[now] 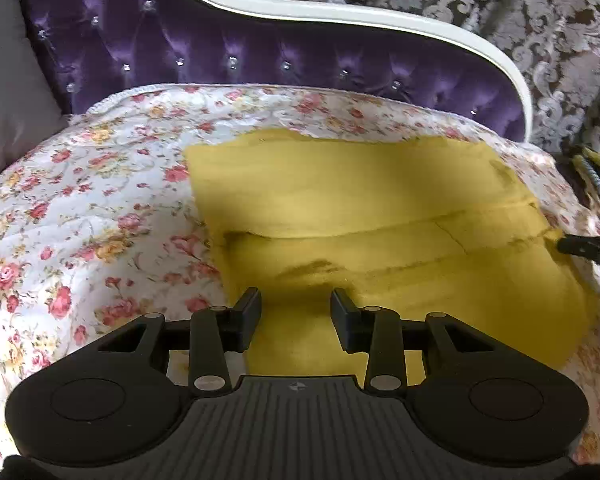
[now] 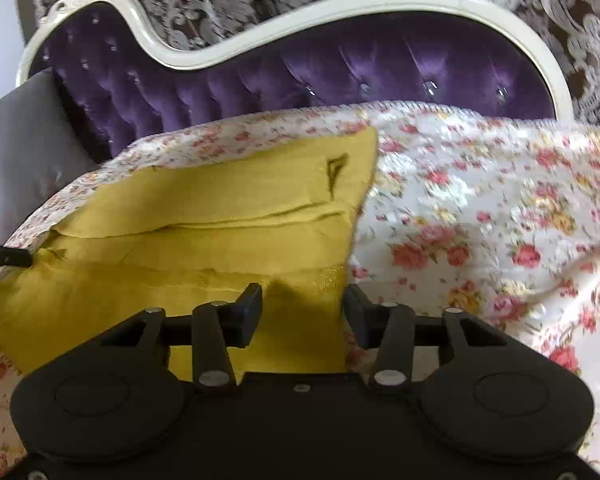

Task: Fold small clothes
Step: 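Grasp the folded edge of the sweater with both tools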

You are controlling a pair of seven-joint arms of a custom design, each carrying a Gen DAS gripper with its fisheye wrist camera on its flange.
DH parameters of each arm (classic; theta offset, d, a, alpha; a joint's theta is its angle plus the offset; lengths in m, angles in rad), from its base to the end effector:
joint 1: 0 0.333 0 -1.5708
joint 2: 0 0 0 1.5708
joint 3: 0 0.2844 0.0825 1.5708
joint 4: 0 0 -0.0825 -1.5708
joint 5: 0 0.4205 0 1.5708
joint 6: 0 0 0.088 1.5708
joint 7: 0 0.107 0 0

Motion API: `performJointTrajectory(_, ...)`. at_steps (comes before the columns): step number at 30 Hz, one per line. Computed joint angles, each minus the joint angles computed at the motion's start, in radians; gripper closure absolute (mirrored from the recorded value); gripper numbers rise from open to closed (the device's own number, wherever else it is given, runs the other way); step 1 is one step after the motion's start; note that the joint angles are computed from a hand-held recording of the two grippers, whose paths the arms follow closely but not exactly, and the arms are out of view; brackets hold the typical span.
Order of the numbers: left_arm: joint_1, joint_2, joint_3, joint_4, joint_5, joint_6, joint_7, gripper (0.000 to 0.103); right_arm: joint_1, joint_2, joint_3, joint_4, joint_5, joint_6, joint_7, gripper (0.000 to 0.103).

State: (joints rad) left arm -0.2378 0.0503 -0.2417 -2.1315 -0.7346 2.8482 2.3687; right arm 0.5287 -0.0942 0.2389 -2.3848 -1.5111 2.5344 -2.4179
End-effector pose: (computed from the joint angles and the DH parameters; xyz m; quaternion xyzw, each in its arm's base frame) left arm 0.5633 -0.2515 0.3987 -0.4182 0.8282 -0.3533 0.1198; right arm 0.3744 0.3756 0.3165 -0.5282 0.7063 -0.2856 0.3749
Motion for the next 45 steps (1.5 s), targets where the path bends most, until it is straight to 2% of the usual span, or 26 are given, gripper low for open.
performJointTrajectory(2, -0.002, 0.011, 0.002, 0.007, 0.025, 0.003, -0.019, 0.066, 0.003, -0.001, 0.004, 0.004, -0.032, 0.002, 0.005, 0.062)
performJointTrajectory(3, -0.001, 0.015, 0.002, 0.010, 0.034, 0.000, -0.023, 0.066, 0.004, 0.001, 0.005, 0.007, -0.043, 0.002, 0.003, 0.062)
performJointTrajectory(10, 0.001, 0.034, -0.004, 0.030, 0.023, -0.005, -0.002, 0.061, -0.003, 0.018, -0.011, 0.023, -0.065, 0.043, -0.012, 0.061)
performJointTrajectory(14, 0.003, 0.053, -0.003, 0.050, 0.039, -0.012, -0.021, 0.061, -0.008, 0.029, -0.018, 0.030, -0.029, 0.056, -0.035, 0.057)
performJointTrajectory(18, 0.005, 0.052, -0.006, 0.046, 0.048, -0.010, -0.017, 0.060, -0.011, 0.029, -0.022, 0.025, -0.011, 0.064, -0.042, 0.057)
performJointTrajectory(19, 0.004, 0.053, -0.006, 0.045, 0.052, -0.009, -0.019, 0.060, -0.012, 0.029, -0.022, 0.025, -0.008, 0.066, -0.047, 0.059)
performJointTrajectory(21, 0.003, 0.054, -0.007, 0.044, 0.053, -0.003, -0.024, 0.060, -0.010, 0.037, -0.020, 0.033, 0.027, 0.061, -0.098, 0.092)
performJointTrajectory(23, 0.004, 0.050, -0.011, 0.038, 0.037, 0.009, -0.012, 0.061, -0.004, 0.038, -0.016, 0.038, 0.032, 0.044, -0.118, 0.092)
performJointTrajectory(26, -0.001, 0.038, -0.011, 0.020, 0.044, 0.037, -0.015, 0.060, 0.003, 0.018, -0.007, 0.026, -0.034, 0.034, -0.065, 0.092)
performJointTrajectory(31, -0.018, 0.029, 0.019, -0.009, 0.217, 0.073, -0.190, 0.060, 0.013, 0.000, 0.006, 0.020, -0.080, 0.028, -0.035, 0.092)
performJointTrajectory(34, -0.006, 0.025, 0.003, -0.014, 0.163, 0.082, -0.144, 0.060, 0.016, 0.002, 0.008, 0.021, -0.085, 0.023, -0.023, 0.092)
performJointTrajectory(37, 0.004, 0.012, -0.026, -0.025, 0.001, 0.095, 0.012, 0.061, 0.019, -0.001, 0.011, 0.018, -0.093, 0.011, -0.004, 0.092)
performJointTrajectory(38, -0.001, 0.005, -0.029, -0.036, -0.018, 0.111, 0.040, 0.061, 0.021, -0.004, 0.012, 0.016, -0.098, 0.008, 0.003, 0.092)
performJointTrajectory(40, -0.021, -0.008, -0.026, -0.072, 0.042, 0.162, 0.035, 0.066, 0.024, -0.011, 0.016, 0.011, -0.098, -0.004, 0.008, 0.092)
performJointTrajectory(41, -0.025, -0.014, -0.028, -0.085, 0.037, 0.174, 0.067, 0.073, 0.025, -0.014, 0.017, 0.009, -0.103, -0.006, 0.013, 0.092)
performJointTrajectory(42, -0.029, -0.023, -0.032, -0.095, 0.017, 0.184, 0.114, 0.076, 0.025, -0.016, 0.017, 0.008, -0.107, -0.004, 0.018, 0.092)
performJointTrajectory(43, -0.037, -0.033, -0.034, -0.112, 0.014, 0.211, 0.136, 0.076, 0.026, -0.017, 0.018, 0.007, -0.107, -0.005, 0.017, 0.092)
performJointTrajectory(45, -0.052, -0.048, -0.030, -0.152, 0.120, 0.287, 0.071, 0.075, 0.027, -0.016, 0.018, 0.009, -0.095, -0.004, 0.002, 0.092)
